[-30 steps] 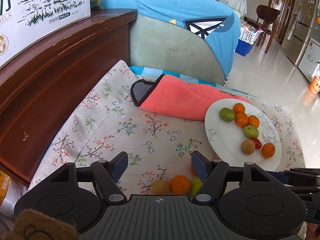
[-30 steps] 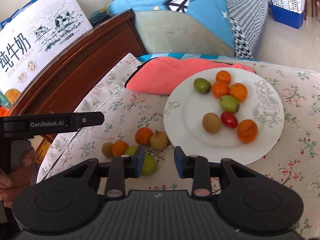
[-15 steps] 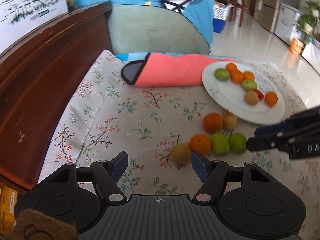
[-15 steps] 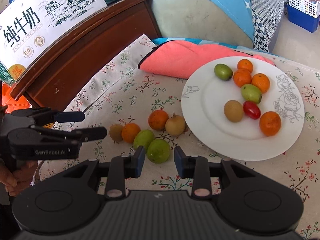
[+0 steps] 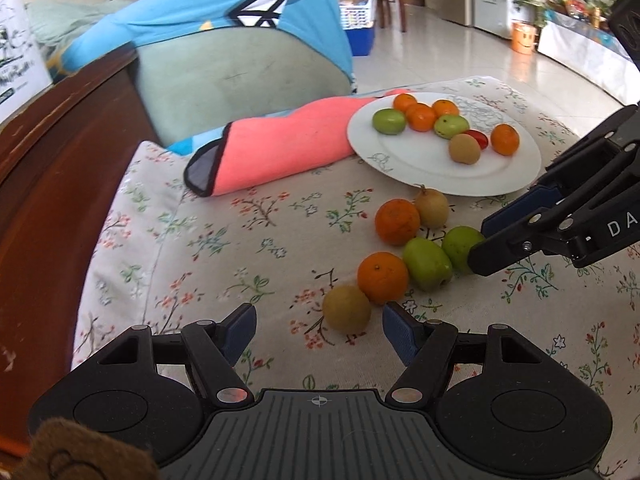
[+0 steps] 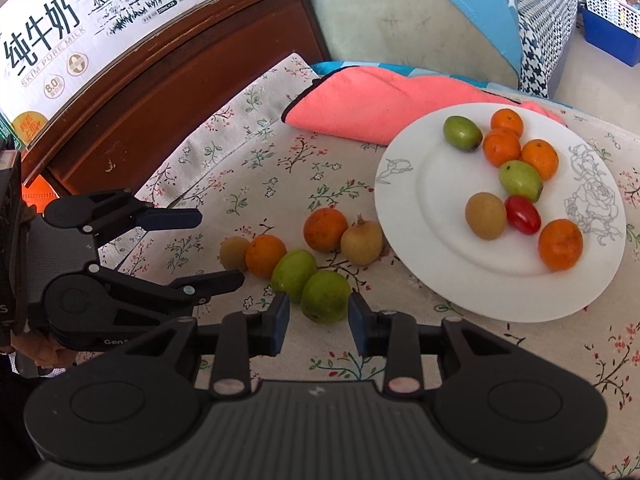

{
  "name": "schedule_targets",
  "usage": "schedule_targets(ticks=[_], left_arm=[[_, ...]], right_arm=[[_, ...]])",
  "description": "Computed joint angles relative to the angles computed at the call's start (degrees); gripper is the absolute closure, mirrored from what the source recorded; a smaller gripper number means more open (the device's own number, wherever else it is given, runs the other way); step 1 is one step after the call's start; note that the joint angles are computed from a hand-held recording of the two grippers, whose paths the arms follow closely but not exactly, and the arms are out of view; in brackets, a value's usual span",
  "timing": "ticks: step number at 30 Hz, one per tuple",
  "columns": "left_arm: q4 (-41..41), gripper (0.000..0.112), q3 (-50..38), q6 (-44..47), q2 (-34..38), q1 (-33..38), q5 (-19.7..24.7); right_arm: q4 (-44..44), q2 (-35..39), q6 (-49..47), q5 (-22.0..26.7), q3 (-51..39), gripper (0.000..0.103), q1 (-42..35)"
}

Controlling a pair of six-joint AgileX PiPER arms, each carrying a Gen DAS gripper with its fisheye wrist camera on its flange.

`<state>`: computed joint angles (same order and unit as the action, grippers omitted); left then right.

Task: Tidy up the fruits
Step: 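Grasp another brown kiwi with the left tool while the right tool grasps a green lime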

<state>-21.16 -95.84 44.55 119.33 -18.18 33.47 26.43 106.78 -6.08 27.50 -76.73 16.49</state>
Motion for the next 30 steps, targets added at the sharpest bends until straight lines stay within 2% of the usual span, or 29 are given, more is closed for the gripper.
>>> schedule_targets(ticks=[4, 12, 18, 23, 30], left_arm=[[-4.2, 0.043, -2.5, 4.5, 2.0, 1.2, 2.7], [-8.2, 0.044, -4.2, 8.8, 3.7, 2.1, 4.5], [-12.7, 0.047, -6.3, 12.6, 5.3, 3.1, 7.9], [-14.3, 0.054, -8.0, 12.4, 6.3, 3.8, 10.3], [-14.9, 0.072, -9.6, 11.0, 6.7, 4.5, 13.3]], right_arm=[[-1.0, 1.0, 1.1, 0.2, -0.9, 0.069, 0.1], [-1.7, 2.3, 2.2, 0.4, -2.0, 0.069, 0.1], [-3.0, 2.8, 3.4, 0.2, -2.4, 0.069, 0.4], [-2.5, 2.7, 2.7, -0.2, -2.0, 0.069, 0.5], [-1.8, 2.4, 1.6, -0.4, -1.5, 0.073, 0.2]])
